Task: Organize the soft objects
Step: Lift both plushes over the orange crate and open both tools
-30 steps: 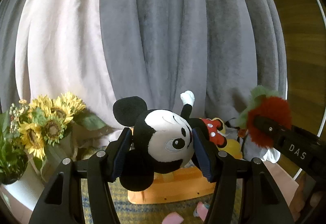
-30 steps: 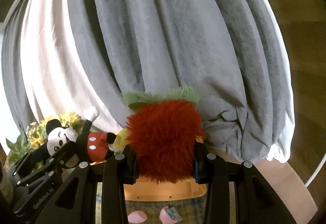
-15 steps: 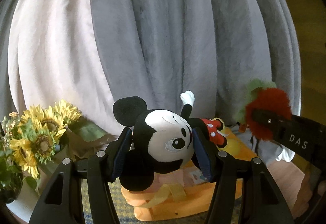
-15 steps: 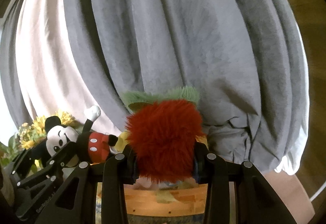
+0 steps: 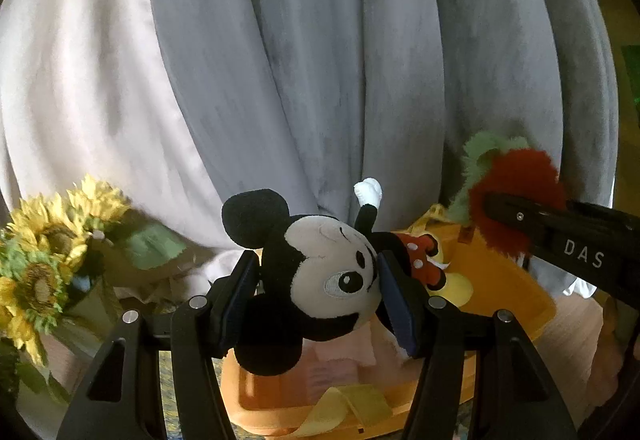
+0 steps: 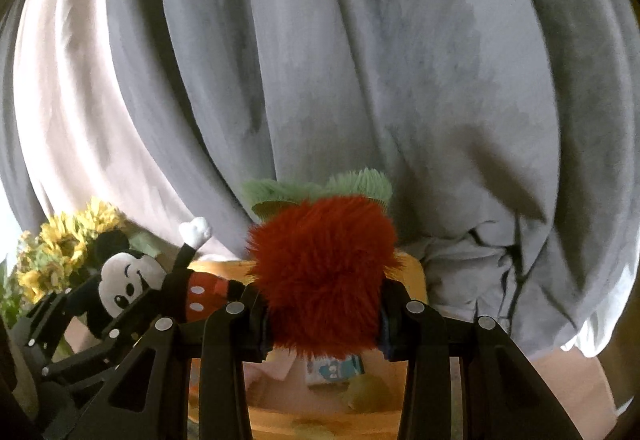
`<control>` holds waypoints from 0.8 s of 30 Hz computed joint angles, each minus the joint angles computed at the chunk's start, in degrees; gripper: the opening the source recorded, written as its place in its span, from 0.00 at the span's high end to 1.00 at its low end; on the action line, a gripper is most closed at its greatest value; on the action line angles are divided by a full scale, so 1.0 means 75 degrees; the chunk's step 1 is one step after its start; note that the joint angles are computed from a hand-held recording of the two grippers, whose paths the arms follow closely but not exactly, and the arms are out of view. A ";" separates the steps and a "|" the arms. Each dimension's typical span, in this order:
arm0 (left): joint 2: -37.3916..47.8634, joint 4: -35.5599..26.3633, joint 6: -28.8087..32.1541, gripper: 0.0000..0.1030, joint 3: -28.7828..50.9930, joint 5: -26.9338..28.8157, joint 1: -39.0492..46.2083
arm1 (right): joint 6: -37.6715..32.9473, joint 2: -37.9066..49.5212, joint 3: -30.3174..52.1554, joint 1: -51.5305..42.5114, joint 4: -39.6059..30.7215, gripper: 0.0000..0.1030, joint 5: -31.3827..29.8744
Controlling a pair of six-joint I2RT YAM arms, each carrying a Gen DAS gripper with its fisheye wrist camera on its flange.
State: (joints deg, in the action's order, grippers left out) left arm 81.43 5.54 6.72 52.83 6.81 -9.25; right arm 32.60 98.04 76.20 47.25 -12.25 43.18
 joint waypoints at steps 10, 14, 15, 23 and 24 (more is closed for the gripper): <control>0.1023 -0.0653 0.0417 0.42 0.0700 -0.0020 -0.0082 | 0.0201 0.0989 0.0873 -0.0745 -0.0889 0.62 -0.1618; 0.1308 -0.0899 0.0622 0.42 0.0949 -0.0070 -0.0127 | 0.0212 0.1311 0.1193 -0.0888 -0.1221 0.61 -0.1982; 0.1357 -0.0946 0.0660 0.42 0.0997 -0.0115 -0.0138 | 0.0166 0.1372 0.1255 -0.0927 -0.1290 0.61 -0.2067; 0.1447 -0.1233 0.0718 0.39 0.1121 -0.0375 -0.0249 | 0.0216 0.1825 0.1781 -0.1084 -0.1770 0.48 -0.2402; 0.1443 -0.1220 0.0720 0.39 0.1131 -0.0388 -0.0237 | 0.0258 0.1835 0.1801 -0.1071 -0.1812 0.45 -0.2326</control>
